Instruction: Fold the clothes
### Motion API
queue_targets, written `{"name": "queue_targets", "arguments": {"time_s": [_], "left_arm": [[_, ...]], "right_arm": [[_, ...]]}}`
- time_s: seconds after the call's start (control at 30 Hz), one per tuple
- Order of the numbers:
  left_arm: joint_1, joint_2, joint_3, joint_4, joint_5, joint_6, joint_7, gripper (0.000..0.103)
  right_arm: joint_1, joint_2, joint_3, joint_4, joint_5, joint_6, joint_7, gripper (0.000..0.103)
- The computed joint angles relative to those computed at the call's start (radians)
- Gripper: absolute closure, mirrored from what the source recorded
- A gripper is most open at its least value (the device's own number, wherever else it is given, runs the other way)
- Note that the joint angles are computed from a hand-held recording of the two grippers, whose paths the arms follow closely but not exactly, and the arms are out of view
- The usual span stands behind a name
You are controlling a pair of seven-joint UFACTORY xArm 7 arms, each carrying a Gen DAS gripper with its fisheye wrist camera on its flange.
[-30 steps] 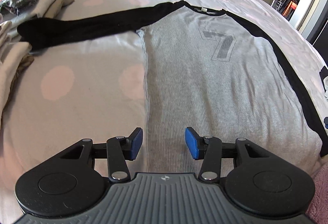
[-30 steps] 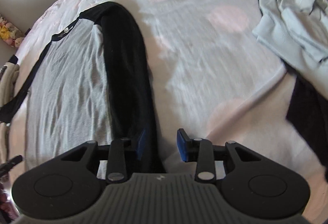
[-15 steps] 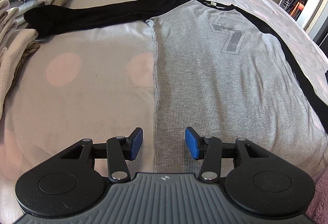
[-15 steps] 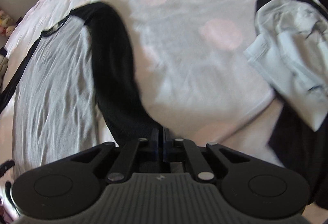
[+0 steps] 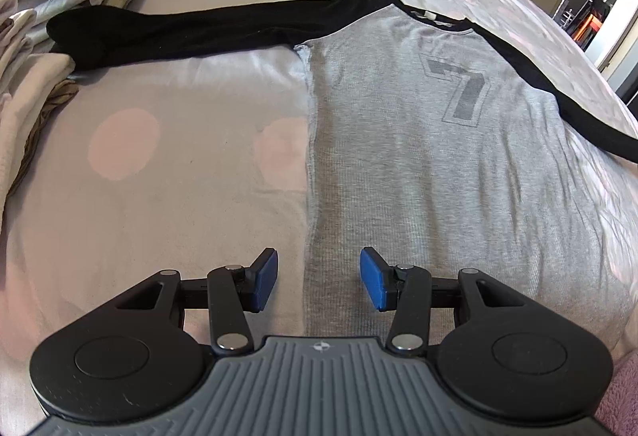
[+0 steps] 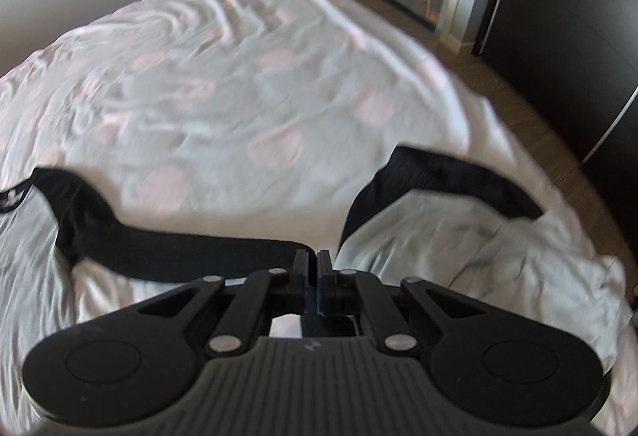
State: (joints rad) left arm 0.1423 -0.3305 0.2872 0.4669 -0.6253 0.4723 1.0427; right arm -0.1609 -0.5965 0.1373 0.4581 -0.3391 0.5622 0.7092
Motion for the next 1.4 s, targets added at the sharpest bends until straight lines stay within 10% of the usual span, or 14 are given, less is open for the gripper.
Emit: {"name": "queue_targets", "arguments": {"time_s": [0.4,0.53,0.73,1.07,1.2,1.4], "left_arm": [[0.012,0.110,-0.054,0.062,0.025,-0.022,-0.046,0.059],[0.015,0.113,-0.050,0.065,0.011,-0.013,-0.019,0.059],[0.019,0.120,-0.056,0.063,-0.016,-0.021,0.002,0.059],[0.035,0.099,-0.066,0.056,0.040,-0.009,-0.045,0.058],[0.035,0.086,-0.069,0.048,0.072,-0.010,-0.071,0.058],[0.020,0.079,-0.064,0.041,0.083,-0.012,-0.081,0.058]], "right_arm": [[-0.042,0.206,-0.053,0.019,-0.093,-0.070,-0.008,0.097],[-0.050,0.123,-0.073,-0.038,-0.072,-0.115,-0.014,0.072],[-0.097,-0.067,-0.106,-0.143,0.014,-0.108,-0.031,0.070],[-0.079,-0.072,-0.221,-0.317,0.347,-0.368,0.020,0.071],[0.018,-0.033,-0.301,-0.337,0.469,-0.505,-0.016,0.093],[-0.126,-0.134,-0.144,-0.283,0.394,-0.450,-0.077,0.098]]}}
